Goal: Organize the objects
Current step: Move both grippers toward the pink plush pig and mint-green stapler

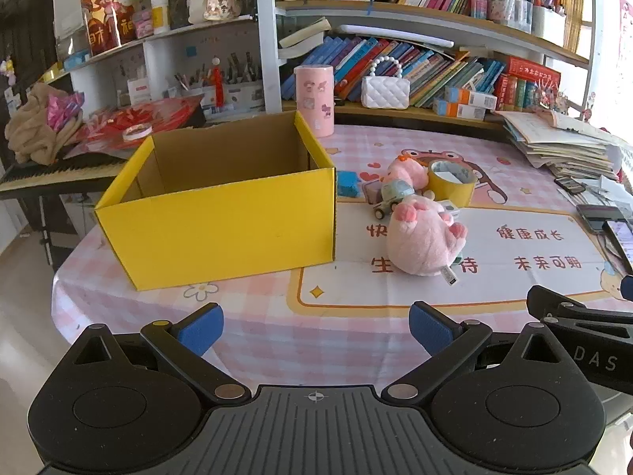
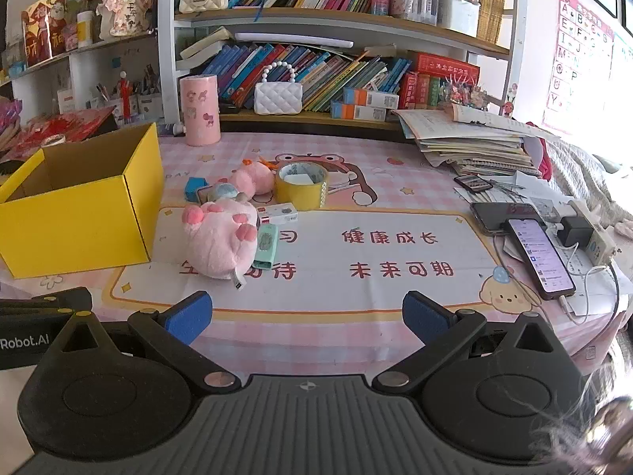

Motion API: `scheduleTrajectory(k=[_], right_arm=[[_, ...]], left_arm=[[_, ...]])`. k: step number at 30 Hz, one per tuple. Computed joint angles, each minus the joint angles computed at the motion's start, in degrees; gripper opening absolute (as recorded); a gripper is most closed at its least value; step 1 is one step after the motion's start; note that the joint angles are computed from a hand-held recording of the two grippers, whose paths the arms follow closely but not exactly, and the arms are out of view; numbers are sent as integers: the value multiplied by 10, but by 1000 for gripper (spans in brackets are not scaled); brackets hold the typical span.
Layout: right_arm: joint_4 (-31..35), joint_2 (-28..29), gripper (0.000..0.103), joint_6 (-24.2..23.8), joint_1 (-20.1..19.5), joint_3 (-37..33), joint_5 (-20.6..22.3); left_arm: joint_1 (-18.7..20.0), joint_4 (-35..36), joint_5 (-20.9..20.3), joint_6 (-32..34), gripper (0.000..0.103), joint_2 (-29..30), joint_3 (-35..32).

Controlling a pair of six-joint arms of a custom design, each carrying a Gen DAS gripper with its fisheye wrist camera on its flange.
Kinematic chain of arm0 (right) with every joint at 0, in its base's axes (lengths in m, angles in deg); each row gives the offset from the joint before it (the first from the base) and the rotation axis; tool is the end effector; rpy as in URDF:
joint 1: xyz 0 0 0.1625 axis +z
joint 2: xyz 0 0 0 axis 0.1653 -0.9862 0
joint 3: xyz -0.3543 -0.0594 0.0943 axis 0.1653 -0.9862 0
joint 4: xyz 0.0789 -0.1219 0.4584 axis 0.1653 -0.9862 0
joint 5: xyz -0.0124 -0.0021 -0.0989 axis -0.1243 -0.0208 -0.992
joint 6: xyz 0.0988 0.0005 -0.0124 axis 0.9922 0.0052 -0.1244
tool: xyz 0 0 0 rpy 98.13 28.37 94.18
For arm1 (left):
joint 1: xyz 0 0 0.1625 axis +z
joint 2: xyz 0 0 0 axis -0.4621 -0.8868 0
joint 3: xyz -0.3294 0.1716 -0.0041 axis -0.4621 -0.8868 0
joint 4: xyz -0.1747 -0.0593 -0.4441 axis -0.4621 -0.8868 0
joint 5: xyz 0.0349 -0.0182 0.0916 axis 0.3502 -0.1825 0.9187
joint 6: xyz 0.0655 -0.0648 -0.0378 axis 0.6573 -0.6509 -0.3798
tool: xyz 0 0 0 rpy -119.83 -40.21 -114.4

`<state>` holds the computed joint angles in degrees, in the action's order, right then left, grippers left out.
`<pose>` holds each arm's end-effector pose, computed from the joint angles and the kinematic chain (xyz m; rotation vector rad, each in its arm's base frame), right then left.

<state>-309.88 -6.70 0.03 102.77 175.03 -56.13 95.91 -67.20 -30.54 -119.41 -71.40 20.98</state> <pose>0.2853 -0.5366 -0.0891 0.4068 -2.0740 1.1153 -0.0065 -0.5742 0.2078 0.4088 2.1442 -1.0060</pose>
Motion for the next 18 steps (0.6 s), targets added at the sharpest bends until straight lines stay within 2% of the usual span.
scheduleTrajectory(k=[9,18], right_arm=[[19,-9,103,5,-7,0,5],[75,-14,101,32,-18,-14,19]], left_arm=[[8,27,22,-25,101,13,-19],[19,49,41,-50,101,35,-50]])
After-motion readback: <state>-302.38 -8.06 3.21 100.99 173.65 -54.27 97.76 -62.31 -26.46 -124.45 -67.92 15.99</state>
